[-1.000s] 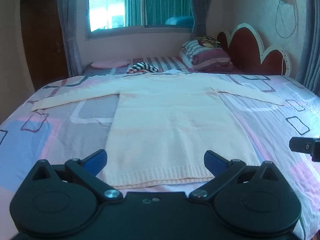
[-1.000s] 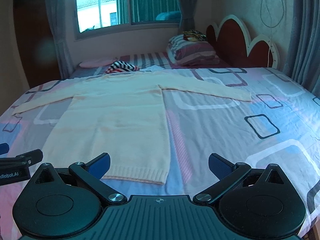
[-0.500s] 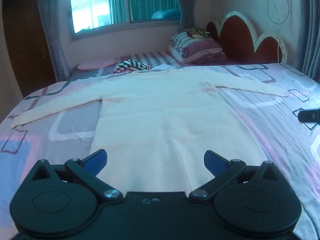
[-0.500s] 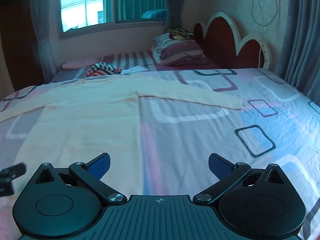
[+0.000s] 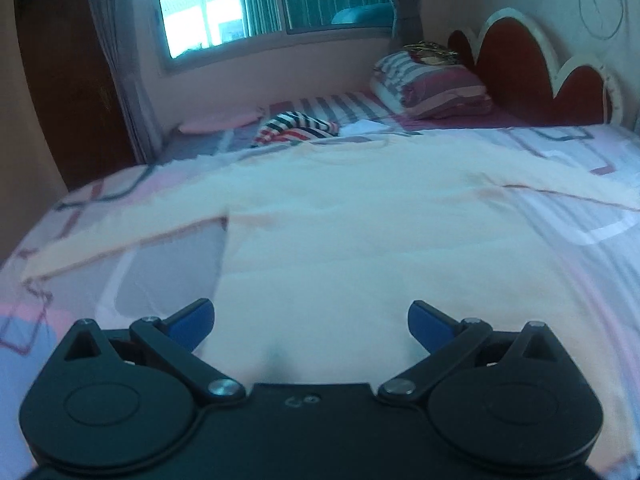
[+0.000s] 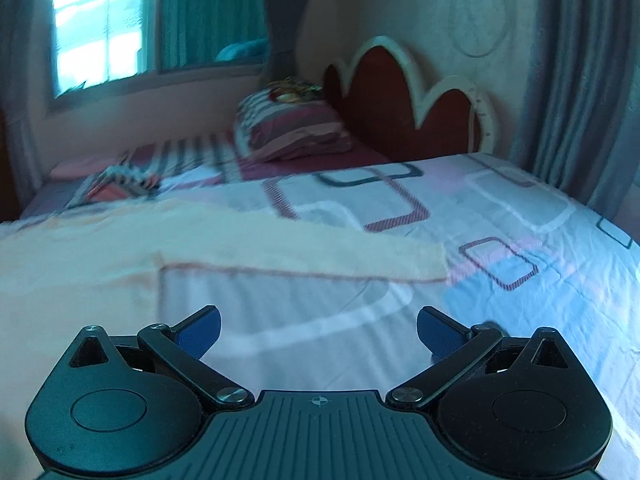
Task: Fold small clothes
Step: 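Grasp the sweater's sleeve cuff with the right gripper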
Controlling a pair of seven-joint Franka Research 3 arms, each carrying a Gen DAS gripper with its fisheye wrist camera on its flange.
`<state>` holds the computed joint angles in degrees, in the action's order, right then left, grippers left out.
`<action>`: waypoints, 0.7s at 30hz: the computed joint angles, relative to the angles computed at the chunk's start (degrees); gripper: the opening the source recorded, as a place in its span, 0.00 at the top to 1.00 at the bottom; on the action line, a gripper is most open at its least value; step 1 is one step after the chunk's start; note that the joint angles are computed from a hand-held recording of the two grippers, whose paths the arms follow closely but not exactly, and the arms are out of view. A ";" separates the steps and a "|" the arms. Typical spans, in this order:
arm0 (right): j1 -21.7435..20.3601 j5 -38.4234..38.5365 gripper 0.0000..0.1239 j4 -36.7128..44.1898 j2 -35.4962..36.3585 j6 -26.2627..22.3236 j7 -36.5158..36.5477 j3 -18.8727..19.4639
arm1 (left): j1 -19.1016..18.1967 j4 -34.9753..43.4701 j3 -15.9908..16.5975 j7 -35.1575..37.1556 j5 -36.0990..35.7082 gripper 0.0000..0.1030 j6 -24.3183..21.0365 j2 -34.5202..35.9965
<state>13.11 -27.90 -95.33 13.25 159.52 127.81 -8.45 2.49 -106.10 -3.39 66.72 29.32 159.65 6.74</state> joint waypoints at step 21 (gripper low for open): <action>-8.08 29.37 0.53 20.57 22.32 1.60 -6.59 -3.82 | -1.73 20.13 4.21 -5.07 0.97 0.05 -4.72 17.38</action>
